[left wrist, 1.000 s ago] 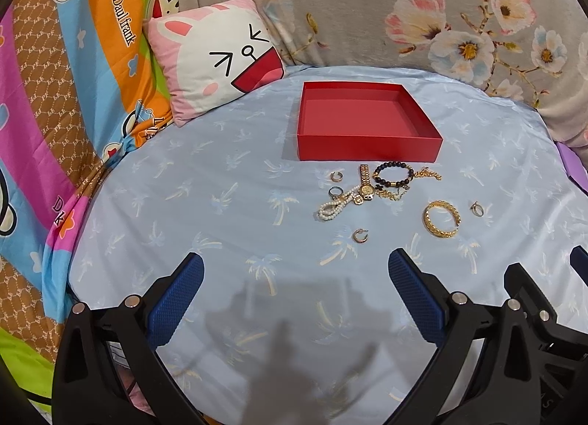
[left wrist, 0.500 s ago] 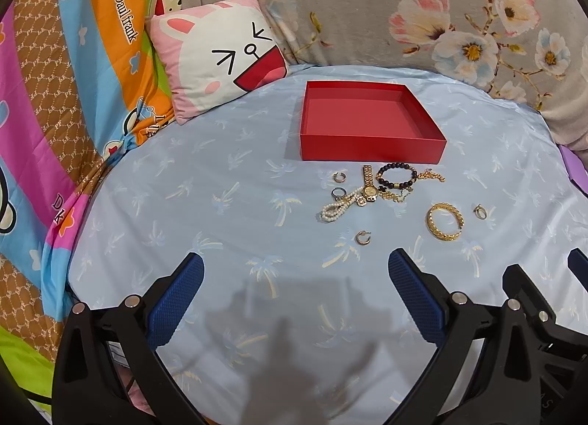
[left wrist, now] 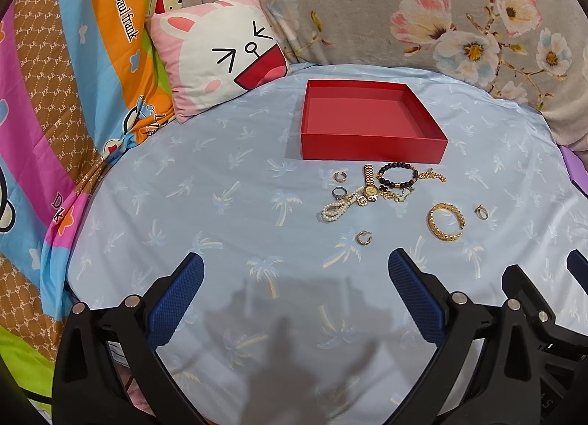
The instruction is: Organize jewelry
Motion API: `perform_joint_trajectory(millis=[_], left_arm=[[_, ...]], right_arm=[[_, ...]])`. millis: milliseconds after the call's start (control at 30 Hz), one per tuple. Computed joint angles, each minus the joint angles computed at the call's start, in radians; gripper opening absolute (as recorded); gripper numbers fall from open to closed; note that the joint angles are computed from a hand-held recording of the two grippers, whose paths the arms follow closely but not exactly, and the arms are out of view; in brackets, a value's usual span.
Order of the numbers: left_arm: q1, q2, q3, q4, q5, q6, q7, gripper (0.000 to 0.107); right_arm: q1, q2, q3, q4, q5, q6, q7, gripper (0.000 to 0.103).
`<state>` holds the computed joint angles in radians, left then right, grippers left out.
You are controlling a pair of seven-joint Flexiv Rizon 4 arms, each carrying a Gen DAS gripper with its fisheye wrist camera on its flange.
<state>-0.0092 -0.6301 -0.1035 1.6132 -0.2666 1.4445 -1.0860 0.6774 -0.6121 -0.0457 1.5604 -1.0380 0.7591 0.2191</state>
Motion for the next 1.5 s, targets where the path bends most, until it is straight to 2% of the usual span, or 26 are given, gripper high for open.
perform_joint_trajectory(millis=[1000, 1333, 1500], left_arm=[[0.004, -0.002, -0.010, 0.010, -0.001, 0.006, 0.005, 0.098], [0.035, -0.050, -0.051, -0.036, -0.040, -0.037, 0.038, 0.098], [0.005, -0.102, 0.009, -0.115, -0.032, -0.090, -0.005, 0.098]], right_arm=[[-0.007, 0.007, 0.003, 0.014, -0.010, 0.014, 0.011, 0.098], [-0.032, -0.019, -0.004, 0.018, 0.016, 0.070, 0.007, 0.098], [-0.056, -0.047, -0.010, 0.014, 0.055, 0.130, -0.014, 0.098]])
